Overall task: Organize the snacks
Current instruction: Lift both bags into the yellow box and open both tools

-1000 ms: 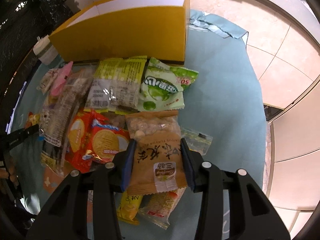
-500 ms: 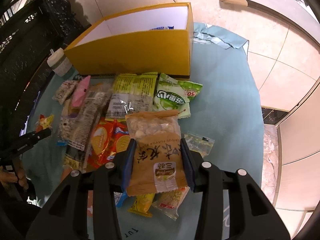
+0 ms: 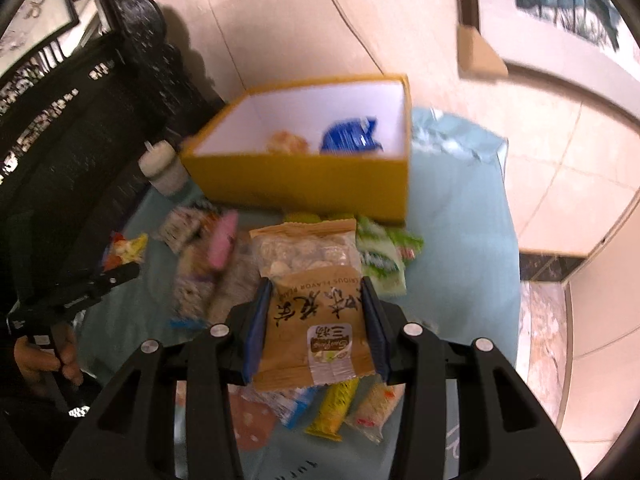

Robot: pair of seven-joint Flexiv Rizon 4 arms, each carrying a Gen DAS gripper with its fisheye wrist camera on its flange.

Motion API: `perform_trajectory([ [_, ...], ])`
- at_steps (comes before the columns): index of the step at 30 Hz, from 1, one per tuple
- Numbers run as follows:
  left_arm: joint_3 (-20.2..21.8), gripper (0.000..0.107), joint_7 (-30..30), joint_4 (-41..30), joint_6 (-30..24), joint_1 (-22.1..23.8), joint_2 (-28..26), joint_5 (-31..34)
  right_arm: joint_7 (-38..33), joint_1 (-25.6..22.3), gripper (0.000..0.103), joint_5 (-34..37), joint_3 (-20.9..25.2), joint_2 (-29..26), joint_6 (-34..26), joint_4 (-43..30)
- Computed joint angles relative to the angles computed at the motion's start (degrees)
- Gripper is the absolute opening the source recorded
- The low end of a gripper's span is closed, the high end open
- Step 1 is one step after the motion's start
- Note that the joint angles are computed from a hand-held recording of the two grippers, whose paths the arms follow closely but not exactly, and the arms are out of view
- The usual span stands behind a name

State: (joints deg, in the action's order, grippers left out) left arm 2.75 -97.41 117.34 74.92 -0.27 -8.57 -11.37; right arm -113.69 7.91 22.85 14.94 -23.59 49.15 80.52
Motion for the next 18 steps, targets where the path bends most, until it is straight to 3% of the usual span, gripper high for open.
perform_trajectory([
  [7, 0.94, 0.032, -3.93, -14.16, -5.10, -0.69, -4.14, 5.74, 0.42, 1.58, 0.044, 0.40, 0.41, -1.48, 0.88, -8.52],
  [18, 1.41, 0.032, -4.05, -35.94, -11.56, -0.78, -14.47, 8.43, 5.86, 5.07, 0.044, -5.90, -0.99, -11.05, -1.63, -27.63],
])
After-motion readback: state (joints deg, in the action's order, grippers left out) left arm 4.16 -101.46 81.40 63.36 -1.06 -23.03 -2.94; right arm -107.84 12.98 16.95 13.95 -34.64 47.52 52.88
